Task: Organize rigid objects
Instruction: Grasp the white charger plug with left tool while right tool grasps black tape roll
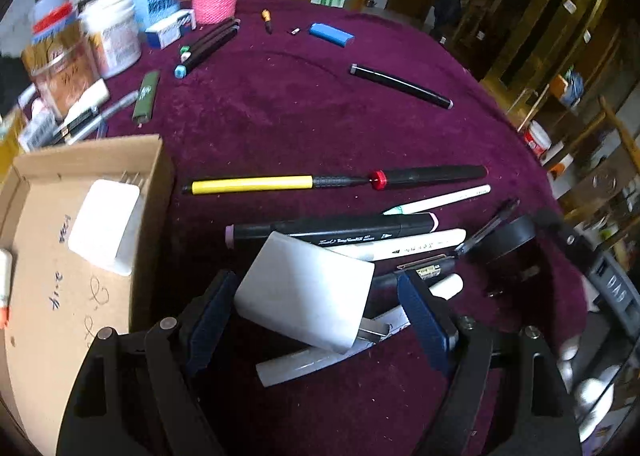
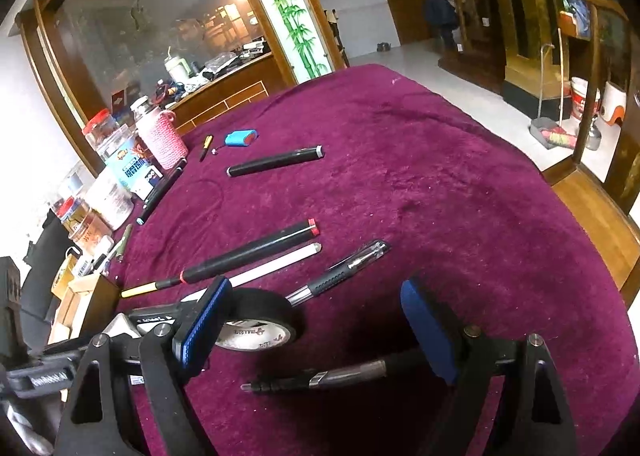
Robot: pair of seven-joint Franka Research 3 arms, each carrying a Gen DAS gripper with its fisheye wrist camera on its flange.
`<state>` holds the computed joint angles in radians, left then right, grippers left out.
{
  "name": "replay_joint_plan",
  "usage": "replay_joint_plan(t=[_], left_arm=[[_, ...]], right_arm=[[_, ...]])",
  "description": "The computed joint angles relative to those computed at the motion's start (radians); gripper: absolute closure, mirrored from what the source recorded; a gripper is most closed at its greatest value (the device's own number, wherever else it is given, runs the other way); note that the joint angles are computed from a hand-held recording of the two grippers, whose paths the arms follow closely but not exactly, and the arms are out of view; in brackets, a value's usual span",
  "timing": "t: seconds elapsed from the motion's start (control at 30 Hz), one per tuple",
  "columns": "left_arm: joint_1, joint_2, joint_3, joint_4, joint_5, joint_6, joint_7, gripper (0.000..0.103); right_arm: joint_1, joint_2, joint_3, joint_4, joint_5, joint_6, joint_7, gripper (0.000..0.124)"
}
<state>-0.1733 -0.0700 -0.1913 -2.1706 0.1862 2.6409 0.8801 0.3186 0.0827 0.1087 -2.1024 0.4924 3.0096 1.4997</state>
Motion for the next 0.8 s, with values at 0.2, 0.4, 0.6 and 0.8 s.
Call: replay_joint_plan(t=[0.2,0.4,0.6,0.8], left_arm=[[0.001,-0.023,0.004,-0.033,0.019,0.029,-0.002,0.041],[-0.007,-0.061,0.008,-0.081,-0.015,0.088,0.024,0.041],[-0.048,-0.142,0.039,-0.16,-0.155,0.166,0.106,0.041],[-0.082,-0.227,0.065,-0.229,-0.231,0.194,0.159,0.041]], right_arm=[[-0.007,0.001,0.006,0.003,0.049,-0.009,-0.029,0.033],[-0.024,0.003,0.027,0.017,0.174,-0.034,-0.144,0.033],[-0.038,0.0,0.055,0.058,0.49,-0.111,-0.427,0.033],[0.015,0.01,0.03,0.065,0.352,-0.127,-0.372,0.033]])
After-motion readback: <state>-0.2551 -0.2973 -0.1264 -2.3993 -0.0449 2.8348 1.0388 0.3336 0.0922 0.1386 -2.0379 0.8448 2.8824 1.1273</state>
